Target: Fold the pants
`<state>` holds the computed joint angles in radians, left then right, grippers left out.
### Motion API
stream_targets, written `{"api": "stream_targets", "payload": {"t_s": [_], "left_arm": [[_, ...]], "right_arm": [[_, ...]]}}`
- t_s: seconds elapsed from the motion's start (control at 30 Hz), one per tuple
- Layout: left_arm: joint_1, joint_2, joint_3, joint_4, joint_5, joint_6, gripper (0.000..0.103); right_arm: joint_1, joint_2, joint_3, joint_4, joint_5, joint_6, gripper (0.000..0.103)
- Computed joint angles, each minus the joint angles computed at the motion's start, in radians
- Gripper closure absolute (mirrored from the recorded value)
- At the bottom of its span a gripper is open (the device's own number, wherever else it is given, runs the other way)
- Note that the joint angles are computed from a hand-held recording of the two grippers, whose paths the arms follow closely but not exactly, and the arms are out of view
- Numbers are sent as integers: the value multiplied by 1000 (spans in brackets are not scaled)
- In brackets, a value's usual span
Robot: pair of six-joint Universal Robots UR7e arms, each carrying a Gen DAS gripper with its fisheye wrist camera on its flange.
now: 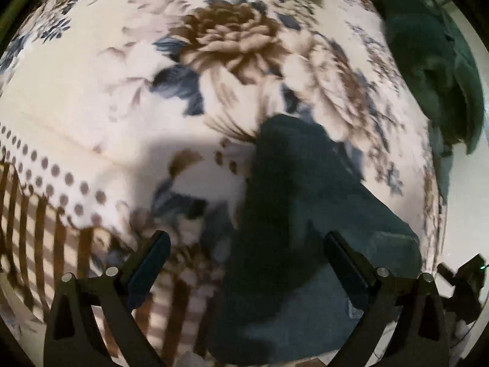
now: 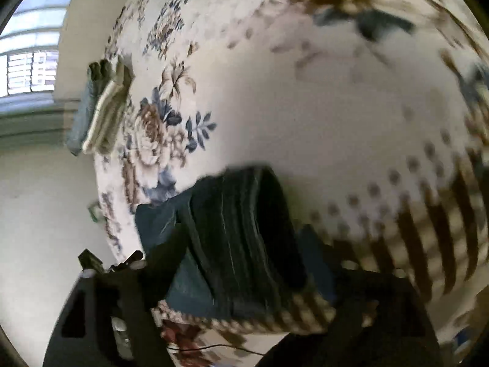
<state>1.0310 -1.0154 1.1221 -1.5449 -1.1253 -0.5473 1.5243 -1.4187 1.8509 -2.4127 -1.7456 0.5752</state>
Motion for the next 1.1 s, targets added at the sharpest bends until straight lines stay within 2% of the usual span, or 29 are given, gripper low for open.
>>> {"api": "stream_targets", "payload": {"t_s": [0.1, 0.13, 0.17, 0.2, 0.23, 0.27, 0.3, 0.33, 0.37, 0.4, 0.43, 0.5, 0.53, 0.57, 0.6, 0.63, 0.67, 0.73, 0.83, 0.87, 0.9, 0.97, 1.03, 1.1], "left_arm": [[-9, -16, 36, -9, -20, 11, 0], [-12, -17, 48, -1, -14, 10, 0], [-11, -17, 61, 10, -11, 8, 0], [-7, -14, 64, 33, -7, -6, 0], [-1, -15, 71, 46, -10, -23, 0], [13, -25, 88, 27, -36, -36, 0], [25, -33, 102, 8, -61, -48, 0], [35, -38, 112, -5, -79, -51, 0], [40, -40, 121, -15, -88, -44, 0], [35, -38, 124, -11, -73, -36, 0], [31, -36, 122, -2, -65, -35, 0], [26, -31, 105, 13, -63, -40, 0], [23, -31, 99, 11, -68, -42, 0], [20, -33, 94, 0, -78, -34, 0], [18, -33, 88, -2, -81, -26, 0], [16, -39, 90, -13, -88, -13, 0], [16, -44, 96, -24, -98, -2, 0], [23, -52, 110, -40, -111, 4, 0], [52, -61, 148, -102, -153, 0, 0], [55, -70, 168, -125, -157, -1, 0], [58, -73, 182, -150, -160, 6, 0], [60, -72, 193, -180, -163, 24, 0], [64, -80, 200, -190, -169, 41, 0], [69, -79, 199, -199, -183, 52, 0]], "right_arm": [[-45, -43, 80, 45, 105, 87, 22], [-63, -56, 125, 2, 152, 105, 34], [-87, -66, 183, -83, 212, 125, 71], [-105, -70, 240, -186, 243, 174, 75], [-103, -63, 264, -251, 233, 198, 80], [-85, -64, 270, -282, 186, 216, 84], [-52, -53, 253, -271, 106, 203, 85], [-19, -38, 221, -218, 21, 183, 85], [14, -8, 165, -124, -74, 120, 85], [27, 28, 126, -53, -127, 92, 85], [28, 42, 110, -24, -138, 106, 85], [5, 54, 93, -14, -94, 103, 81], [2, 47, 92, -16, -77, 90, 75], [6, 40, 92, -28, -66, 71, 60], [28, 28, 97, -45, -92, 53, 50], [49, 7, 123, -104, -97, 19, 33], [65, -8, 144, -138, -96, 5, 24], [79, -26, 174, -159, -85, 33, 23], [20, -35, 281, -266, 75, 102, 23], [5, -34, 301, -292, 100, 112, 23], [-16, -7, 329, -360, 146, 128, 23], [-39, 57, 366, -505, 191, 140, 23], [-60, 134, 389, -674, 222, 174, 21], [-64, 181, 396, -789, 227, 201, 20]]}}
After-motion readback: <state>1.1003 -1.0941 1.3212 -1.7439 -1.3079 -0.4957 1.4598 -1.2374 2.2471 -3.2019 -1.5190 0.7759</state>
